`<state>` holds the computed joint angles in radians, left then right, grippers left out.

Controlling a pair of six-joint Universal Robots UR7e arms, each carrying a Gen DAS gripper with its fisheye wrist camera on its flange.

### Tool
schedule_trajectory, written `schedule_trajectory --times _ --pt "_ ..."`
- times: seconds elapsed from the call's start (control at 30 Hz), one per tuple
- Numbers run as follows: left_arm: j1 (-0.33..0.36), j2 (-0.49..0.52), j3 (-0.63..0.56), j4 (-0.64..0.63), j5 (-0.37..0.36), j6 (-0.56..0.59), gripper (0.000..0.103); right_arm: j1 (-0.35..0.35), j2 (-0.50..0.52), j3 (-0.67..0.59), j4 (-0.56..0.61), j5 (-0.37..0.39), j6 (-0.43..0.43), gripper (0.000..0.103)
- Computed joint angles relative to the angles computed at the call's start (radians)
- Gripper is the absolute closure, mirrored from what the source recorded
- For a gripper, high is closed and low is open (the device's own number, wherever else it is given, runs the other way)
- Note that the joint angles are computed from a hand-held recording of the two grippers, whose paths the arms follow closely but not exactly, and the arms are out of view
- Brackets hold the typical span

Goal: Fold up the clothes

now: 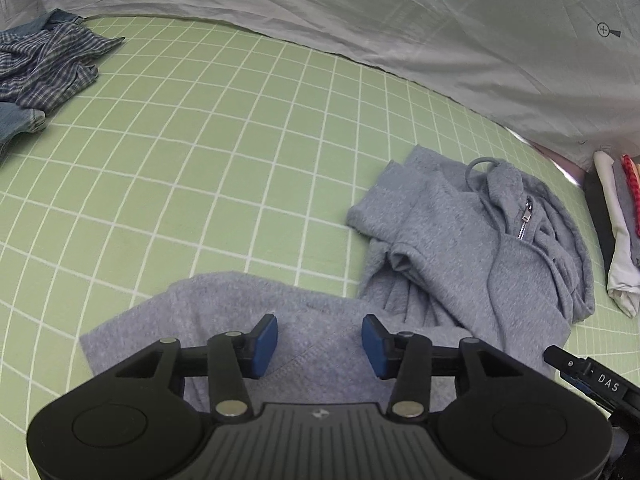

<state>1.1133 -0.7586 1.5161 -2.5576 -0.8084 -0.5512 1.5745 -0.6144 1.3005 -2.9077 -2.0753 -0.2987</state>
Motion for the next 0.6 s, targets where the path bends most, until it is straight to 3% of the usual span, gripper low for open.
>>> schedule_trajectory --times 0.13,0.27,0.43,0.6 --pt "-0.002 0.006 -0.005 0.029 0.019 -0.003 0.048 -0.017 -0.017 0.009 0.06 0.059 0.053 0.061" --pt "0.001 0.01 -0.006 0.042 0.022 -0.009 0.047 -0.016 -0.025 0.027 0.021 0.071 0.008 0.092" --pt "0.008 0.015 -0.006 0.068 0.018 -0.03 0.047 -0.004 -0.037 0.055 -0.099 0.074 -0.116 0.097" --pt "0.019 0.018 0.005 0.073 0.008 -0.032 0.045 0.001 -0.021 0.011 -0.294 -0.019 -0.274 0.097"
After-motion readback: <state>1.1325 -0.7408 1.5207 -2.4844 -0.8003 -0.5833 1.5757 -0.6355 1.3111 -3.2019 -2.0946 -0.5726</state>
